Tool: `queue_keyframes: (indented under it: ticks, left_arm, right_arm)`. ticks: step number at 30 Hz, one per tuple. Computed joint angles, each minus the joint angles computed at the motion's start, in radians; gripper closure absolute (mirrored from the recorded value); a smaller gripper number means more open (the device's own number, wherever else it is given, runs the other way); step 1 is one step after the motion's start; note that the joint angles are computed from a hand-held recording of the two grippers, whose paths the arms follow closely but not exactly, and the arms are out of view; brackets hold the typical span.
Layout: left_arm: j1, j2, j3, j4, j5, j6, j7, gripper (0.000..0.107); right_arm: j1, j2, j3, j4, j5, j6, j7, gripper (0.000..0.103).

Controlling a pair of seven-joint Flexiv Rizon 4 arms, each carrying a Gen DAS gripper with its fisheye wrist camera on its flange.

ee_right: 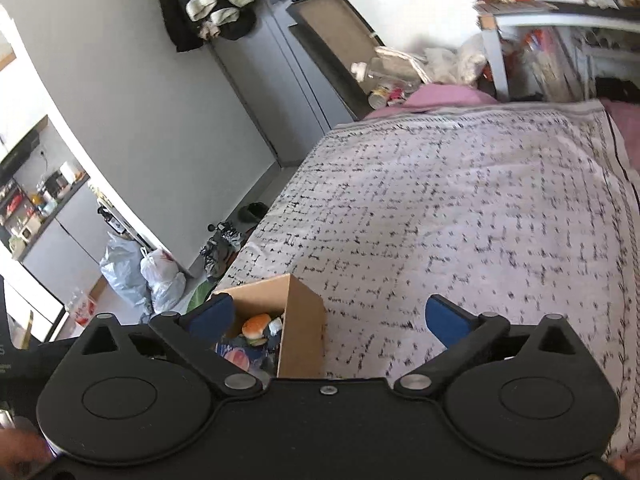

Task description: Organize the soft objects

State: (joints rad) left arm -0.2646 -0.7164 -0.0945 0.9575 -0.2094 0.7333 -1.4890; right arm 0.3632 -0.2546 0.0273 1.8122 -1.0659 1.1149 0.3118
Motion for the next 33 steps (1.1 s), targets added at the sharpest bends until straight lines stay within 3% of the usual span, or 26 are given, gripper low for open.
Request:
queue_keyframes:
  ticks: [10,20,24,33]
  left_arm:
    - [0.010,0.131,-0.035,0.215,-0.044,0.118,0.058,0.005]
    - [0.021,0.228,-0.042,0.335,-0.076,0.154,0.128,0.004]
    - [0.030,0.266,-0.050,0.374,-0.099,0.168,0.165,0.004]
    - [0.052,0.349,-0.050,0.444,-0.148,0.164,0.238,0.004]
  right_arm:
    - [-0.046,0.139,0.054,0.133,-0.099,-0.071,0.065,0.000]
    - [-0.057,0.254,0.146,0.172,0.059,-0.235,-0.054,0.000]
    - [-0.069,0.287,0.161,0.189,0.126,-0.159,-0.064,0.000]
    - [-0.047,0.331,0.211,0.188,0.114,-0.242,-0.101,0.000]
